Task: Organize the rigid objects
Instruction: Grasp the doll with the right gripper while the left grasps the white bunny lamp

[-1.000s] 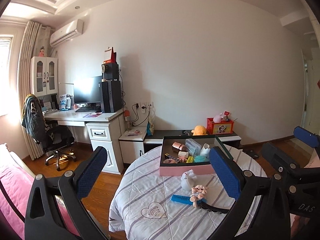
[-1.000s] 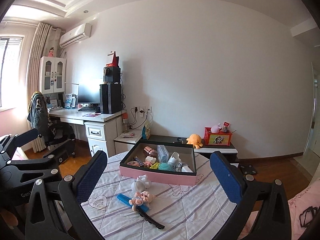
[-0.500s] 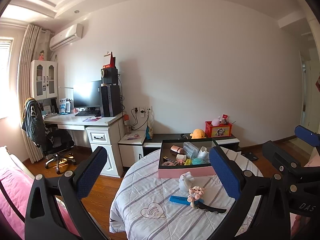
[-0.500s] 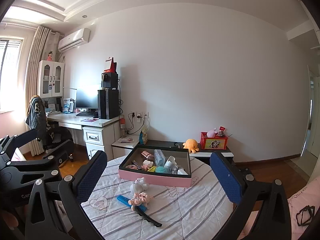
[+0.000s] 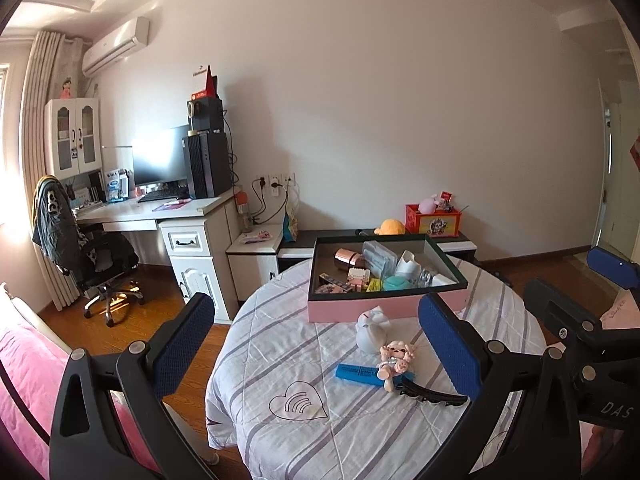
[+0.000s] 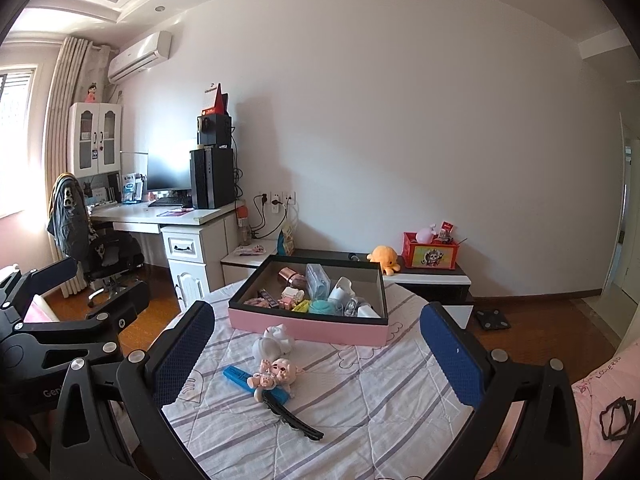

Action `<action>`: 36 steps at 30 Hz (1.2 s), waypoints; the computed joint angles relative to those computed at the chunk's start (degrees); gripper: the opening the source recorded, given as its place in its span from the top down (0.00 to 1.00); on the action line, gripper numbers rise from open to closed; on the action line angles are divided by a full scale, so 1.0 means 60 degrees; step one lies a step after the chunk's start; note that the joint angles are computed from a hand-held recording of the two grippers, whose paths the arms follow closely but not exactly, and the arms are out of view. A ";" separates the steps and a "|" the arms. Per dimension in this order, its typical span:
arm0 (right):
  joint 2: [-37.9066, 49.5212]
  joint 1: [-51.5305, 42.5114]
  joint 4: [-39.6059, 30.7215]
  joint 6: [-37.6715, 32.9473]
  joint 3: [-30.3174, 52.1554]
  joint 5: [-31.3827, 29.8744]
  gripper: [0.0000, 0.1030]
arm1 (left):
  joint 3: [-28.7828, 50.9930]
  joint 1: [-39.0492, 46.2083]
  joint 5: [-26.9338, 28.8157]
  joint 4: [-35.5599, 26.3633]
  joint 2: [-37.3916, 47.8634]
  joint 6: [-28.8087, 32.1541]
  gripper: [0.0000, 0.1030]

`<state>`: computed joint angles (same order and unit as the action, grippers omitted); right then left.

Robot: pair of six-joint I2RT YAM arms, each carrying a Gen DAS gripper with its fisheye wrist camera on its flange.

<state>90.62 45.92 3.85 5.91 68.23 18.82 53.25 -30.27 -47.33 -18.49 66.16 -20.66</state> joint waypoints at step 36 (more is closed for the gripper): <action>0.8440 -0.1083 -0.5159 0.0785 0.8807 -0.4118 0.43 | -0.0079 0.4015 0.4103 0.1471 0.3571 0.0338 0.00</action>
